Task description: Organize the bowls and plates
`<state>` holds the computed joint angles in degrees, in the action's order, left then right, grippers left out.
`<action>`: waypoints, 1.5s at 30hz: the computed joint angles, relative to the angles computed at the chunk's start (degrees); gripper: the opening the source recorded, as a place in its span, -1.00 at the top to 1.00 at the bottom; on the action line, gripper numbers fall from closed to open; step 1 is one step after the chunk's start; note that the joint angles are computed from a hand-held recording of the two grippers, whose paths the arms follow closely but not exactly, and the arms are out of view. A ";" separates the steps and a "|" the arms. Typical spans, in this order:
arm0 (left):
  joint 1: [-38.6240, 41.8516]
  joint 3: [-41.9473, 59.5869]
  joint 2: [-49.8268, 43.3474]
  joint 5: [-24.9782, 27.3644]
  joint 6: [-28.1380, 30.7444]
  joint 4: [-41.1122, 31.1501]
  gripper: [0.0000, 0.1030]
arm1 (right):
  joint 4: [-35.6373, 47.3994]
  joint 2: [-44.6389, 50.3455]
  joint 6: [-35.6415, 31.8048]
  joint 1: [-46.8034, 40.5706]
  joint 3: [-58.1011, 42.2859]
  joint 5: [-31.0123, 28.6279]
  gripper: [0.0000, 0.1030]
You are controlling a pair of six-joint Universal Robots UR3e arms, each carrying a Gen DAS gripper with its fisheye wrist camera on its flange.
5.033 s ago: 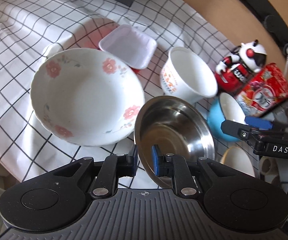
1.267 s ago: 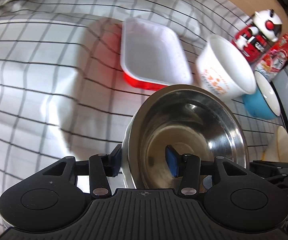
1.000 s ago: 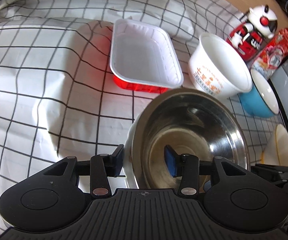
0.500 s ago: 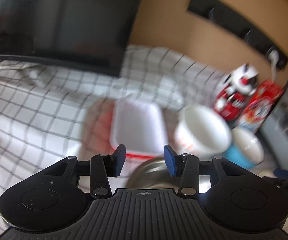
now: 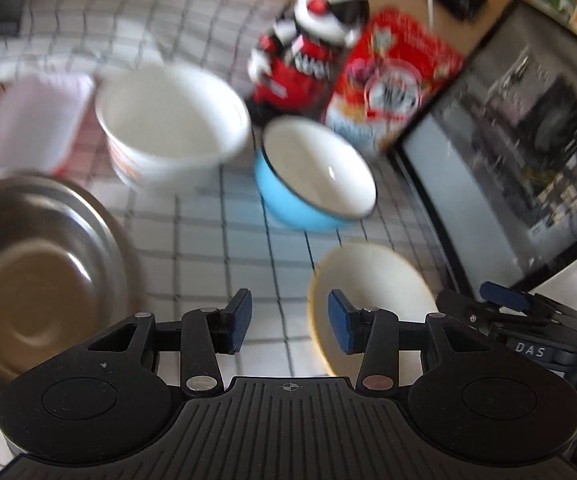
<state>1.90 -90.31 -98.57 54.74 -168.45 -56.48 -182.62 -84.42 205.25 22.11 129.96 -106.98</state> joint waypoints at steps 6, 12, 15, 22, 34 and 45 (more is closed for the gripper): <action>-5.52 0.37 -1.55 7.44 -8.31 3.66 0.11 | -4.28 -1.38 -4.20 -6.29 4.31 8.51 -0.84; -9.72 1.61 -3.81 11.92 -14.12 4.35 0.11 | -7.90 0.49 -7.02 -12.05 6.75 17.14 -0.84; -12.42 3.24 -6.38 15.11 -16.40 4.40 0.11 | -10.22 4.32 -6.32 -13.27 5.83 19.88 -0.84; -14.01 6.31 -8.45 17.92 -14.83 2.02 0.37 | -5.83 7.37 -5.47 -14.83 2.45 26.05 -0.37; -5.85 5.09 -5.79 11.79 -8.19 -3.38 0.63 | 2.30 13.30 0.72 -11.77 -10.40 32.70 -0.22; 0.41 0.74 -3.21 10.18 -6.89 -1.57 0.62 | 7.17 21.81 0.74 -8.46 -24.32 34.51 -0.22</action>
<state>2.31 -89.57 -101.78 64.91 -175.35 -58.05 -175.45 -62.61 205.99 13.64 105.64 -72.46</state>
